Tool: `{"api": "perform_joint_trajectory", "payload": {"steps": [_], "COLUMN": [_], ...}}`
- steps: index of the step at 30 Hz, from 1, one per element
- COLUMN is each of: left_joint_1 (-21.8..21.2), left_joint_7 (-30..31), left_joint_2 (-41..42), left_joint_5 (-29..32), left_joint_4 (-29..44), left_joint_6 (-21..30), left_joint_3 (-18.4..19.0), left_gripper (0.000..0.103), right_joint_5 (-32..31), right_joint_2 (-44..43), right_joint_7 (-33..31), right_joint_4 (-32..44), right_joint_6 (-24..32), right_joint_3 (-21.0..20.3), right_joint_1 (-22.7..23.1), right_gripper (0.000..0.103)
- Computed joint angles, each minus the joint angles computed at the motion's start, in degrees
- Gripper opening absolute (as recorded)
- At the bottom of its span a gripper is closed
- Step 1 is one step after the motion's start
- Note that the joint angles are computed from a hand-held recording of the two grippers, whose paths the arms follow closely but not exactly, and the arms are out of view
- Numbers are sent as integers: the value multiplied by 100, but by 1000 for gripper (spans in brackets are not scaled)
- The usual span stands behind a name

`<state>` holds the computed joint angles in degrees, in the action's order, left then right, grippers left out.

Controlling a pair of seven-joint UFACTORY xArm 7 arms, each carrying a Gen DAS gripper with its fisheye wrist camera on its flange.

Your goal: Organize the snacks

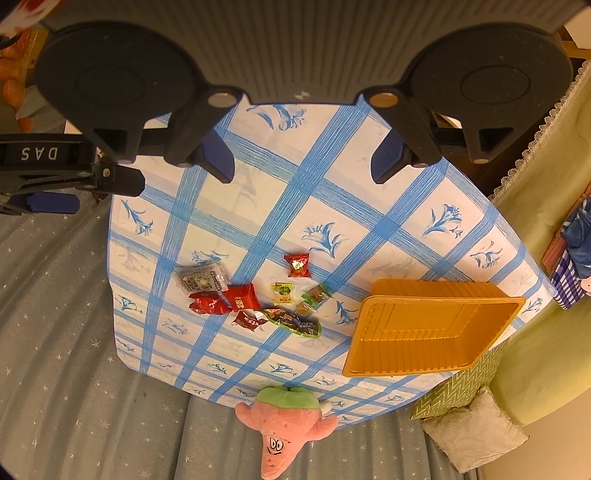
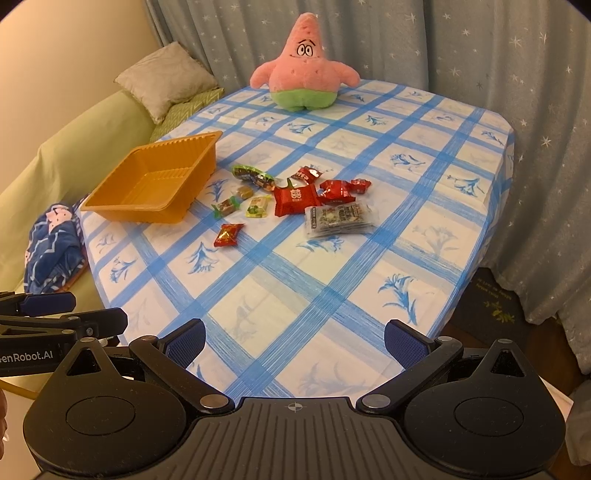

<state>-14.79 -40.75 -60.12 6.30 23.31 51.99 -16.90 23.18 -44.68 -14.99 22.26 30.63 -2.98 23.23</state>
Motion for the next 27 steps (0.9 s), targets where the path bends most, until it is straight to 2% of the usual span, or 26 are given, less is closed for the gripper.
{"api": "perform_joint_trajectory", "payload": {"steps": [27], "left_joint_1": [-7], "left_joint_7": [-26], "left_joint_2": [66], "left_joint_5": [6], "left_joint_4": [33], "left_joint_6": [-6], "left_joint_3": [9], "left_gripper": [80], "right_joint_5": [111], "right_joint_2": [359], "right_joint_7": [-92], "right_joint_4": [124], "right_joint_6": [-207], "right_joint_3": [-28], "right_joint_1": [82], "right_gripper": [103]}}
